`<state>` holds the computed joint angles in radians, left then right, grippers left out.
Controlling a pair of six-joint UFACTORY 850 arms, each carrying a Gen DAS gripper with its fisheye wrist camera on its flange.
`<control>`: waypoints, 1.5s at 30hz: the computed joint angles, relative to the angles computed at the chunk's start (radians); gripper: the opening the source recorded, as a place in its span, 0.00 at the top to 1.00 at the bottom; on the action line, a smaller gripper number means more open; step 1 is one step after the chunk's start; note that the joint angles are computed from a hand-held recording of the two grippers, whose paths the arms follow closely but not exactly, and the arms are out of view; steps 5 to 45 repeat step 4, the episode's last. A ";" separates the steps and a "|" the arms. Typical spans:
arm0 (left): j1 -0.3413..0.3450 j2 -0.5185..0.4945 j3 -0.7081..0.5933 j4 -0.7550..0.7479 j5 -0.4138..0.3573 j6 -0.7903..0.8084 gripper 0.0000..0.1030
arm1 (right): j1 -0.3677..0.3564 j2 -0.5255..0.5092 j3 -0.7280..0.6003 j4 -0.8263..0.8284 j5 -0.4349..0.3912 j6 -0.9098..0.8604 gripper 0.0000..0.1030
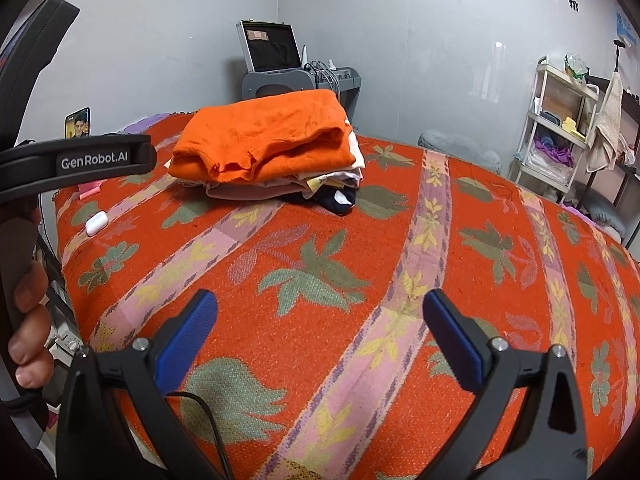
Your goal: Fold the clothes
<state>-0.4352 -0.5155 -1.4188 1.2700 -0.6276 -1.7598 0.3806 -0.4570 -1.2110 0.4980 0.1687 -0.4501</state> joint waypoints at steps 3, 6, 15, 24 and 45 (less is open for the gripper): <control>0.002 -0.006 -0.008 -0.021 0.003 0.021 0.07 | -0.002 -0.002 -0.002 0.000 -0.003 0.000 0.00; 0.003 -0.007 -0.009 -0.034 0.007 0.031 0.07 | -0.002 -0.003 -0.003 -0.003 -0.005 0.006 0.00; 0.003 -0.007 -0.009 -0.034 0.007 0.031 0.07 | -0.002 -0.003 -0.003 -0.003 -0.005 0.006 0.00; 0.003 -0.007 -0.009 -0.034 0.007 0.031 0.07 | -0.002 -0.003 -0.003 -0.003 -0.005 0.006 0.00; 0.003 -0.007 -0.009 -0.034 0.007 0.031 0.07 | -0.002 -0.003 -0.003 -0.003 -0.005 0.006 0.00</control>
